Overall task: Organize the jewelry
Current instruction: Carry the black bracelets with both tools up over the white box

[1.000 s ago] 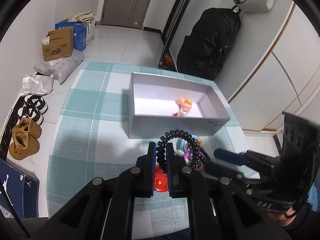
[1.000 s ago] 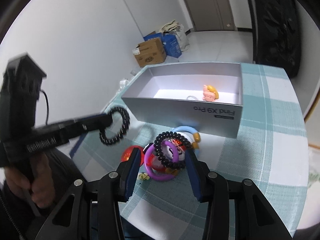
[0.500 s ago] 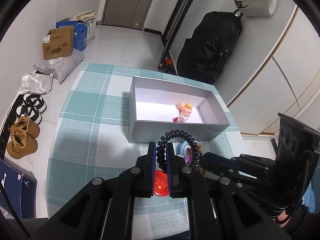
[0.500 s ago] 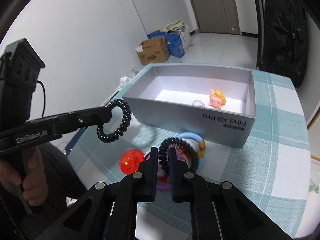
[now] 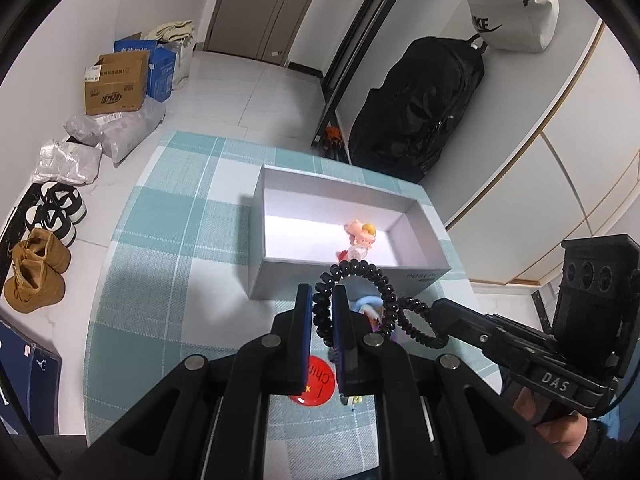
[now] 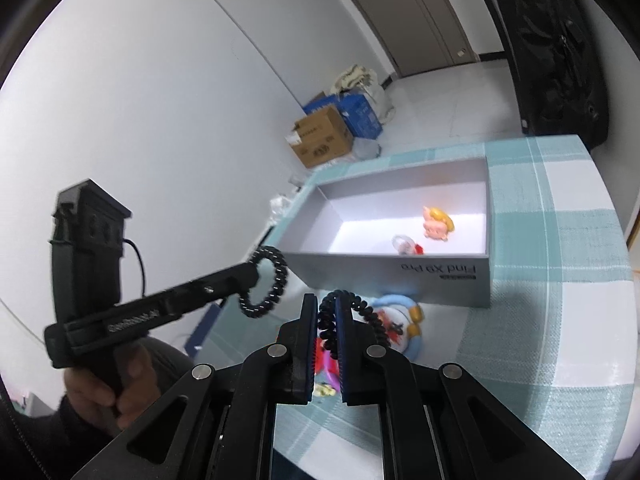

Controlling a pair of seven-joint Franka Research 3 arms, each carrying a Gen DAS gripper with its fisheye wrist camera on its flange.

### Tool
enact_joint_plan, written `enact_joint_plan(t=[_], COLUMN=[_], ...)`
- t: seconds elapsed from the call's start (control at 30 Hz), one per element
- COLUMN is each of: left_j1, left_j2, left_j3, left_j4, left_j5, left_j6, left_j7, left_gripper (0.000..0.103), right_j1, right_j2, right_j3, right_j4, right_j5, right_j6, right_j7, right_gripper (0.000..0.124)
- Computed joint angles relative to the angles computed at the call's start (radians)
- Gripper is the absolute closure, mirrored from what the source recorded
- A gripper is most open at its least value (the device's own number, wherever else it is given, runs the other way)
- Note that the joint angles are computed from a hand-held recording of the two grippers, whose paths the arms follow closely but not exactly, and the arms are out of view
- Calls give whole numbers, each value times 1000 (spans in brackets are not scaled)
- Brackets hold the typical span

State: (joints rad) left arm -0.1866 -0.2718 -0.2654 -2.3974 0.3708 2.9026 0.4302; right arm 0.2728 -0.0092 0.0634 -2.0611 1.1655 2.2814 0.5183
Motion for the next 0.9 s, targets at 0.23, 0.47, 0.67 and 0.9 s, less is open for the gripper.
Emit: enact_joint_plan(t=[0.23, 0.47, 0.67, 0.9], left_j1=[50, 61, 65, 41], left_j2=[13, 58, 98, 151], left_j3=[-39, -25, -12, 16], left_j4=[31, 75, 120, 171], left_j5=[91, 143, 174, 158], left_j6=[18, 35, 34, 22], left_j7=[-79, -114, -133, -97], left_gripper=[98, 98, 98, 98], right_j1=[-11, -21, -35, -58], right_j2=[-3, 13, 55, 140], right_j3=[-10, -12, -7, 9], right_j4=[23, 67, 128, 228], right_j5=[41, 77, 88, 72], right_j6=[-45, -63, -84, -128], right_j7=[-3, 2, 31, 76], right_gripper=[116, 116, 116, 116])
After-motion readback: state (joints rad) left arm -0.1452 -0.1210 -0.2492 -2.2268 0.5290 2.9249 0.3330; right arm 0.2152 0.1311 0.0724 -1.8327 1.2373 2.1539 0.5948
